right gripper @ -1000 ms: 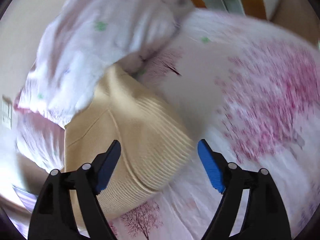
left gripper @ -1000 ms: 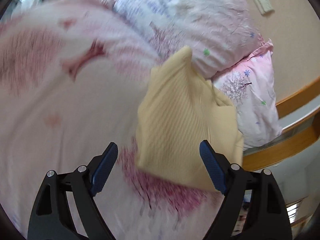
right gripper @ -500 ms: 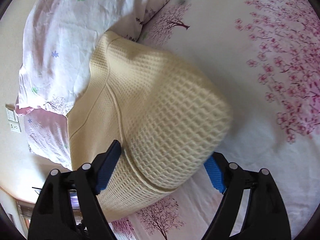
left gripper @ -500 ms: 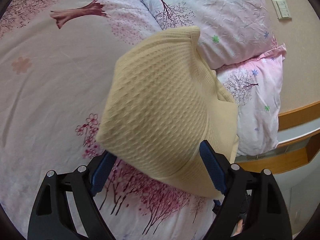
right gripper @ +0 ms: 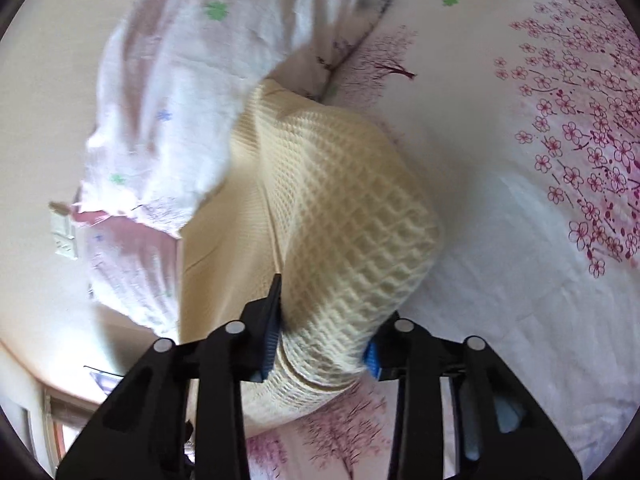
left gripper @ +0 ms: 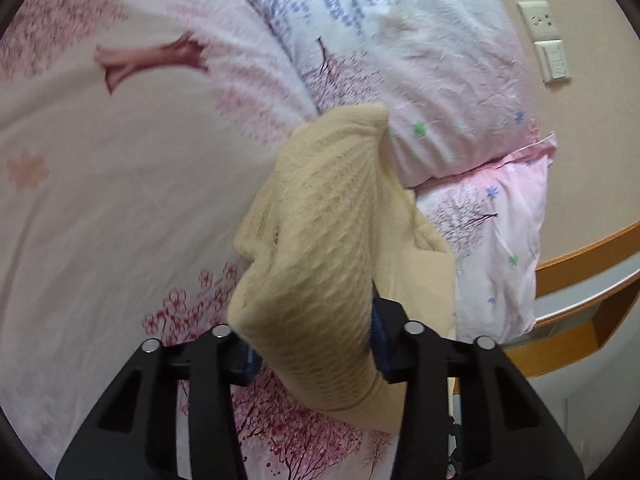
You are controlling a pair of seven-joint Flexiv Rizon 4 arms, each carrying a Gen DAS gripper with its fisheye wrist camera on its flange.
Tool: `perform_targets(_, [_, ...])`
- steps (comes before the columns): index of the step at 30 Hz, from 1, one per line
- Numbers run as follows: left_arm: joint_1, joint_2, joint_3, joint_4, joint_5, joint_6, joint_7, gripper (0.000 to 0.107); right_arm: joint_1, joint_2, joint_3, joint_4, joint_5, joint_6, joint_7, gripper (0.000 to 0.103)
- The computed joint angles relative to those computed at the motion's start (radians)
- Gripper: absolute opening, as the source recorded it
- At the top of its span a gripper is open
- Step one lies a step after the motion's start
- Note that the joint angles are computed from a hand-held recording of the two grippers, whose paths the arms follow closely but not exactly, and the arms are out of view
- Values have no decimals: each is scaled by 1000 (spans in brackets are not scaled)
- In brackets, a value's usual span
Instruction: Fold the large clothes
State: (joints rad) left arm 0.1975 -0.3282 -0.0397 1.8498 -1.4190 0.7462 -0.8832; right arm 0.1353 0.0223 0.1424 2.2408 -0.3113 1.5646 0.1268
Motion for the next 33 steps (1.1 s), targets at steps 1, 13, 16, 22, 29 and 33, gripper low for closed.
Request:
perform_targets(1, [0,1,0,-1,-8,6,8,40,2,6,4,3,1,8,-3,31])
perform_targets(13, [42,154,97,180,-50,-101,168,39,83,218,87,96,118,-143,-112,37])
perform_targets(16, [45,150,112,203,-16,-113,175,45,95,266,100,88,124,-325,-151,50])
perform_targets(22, [37,146,107,198,-5,-76,180,59,-10,322,228,-28,-253,-848,17,62])
perform_targets(29, [19,151,102,208,-20,-1,179,72,146,38,122,-256,-383,-585,-319,20])
perform_targets(33, [16,152,100,217,-83,22,180,75,248,-154,87,-458,-263,-540,-563,6])
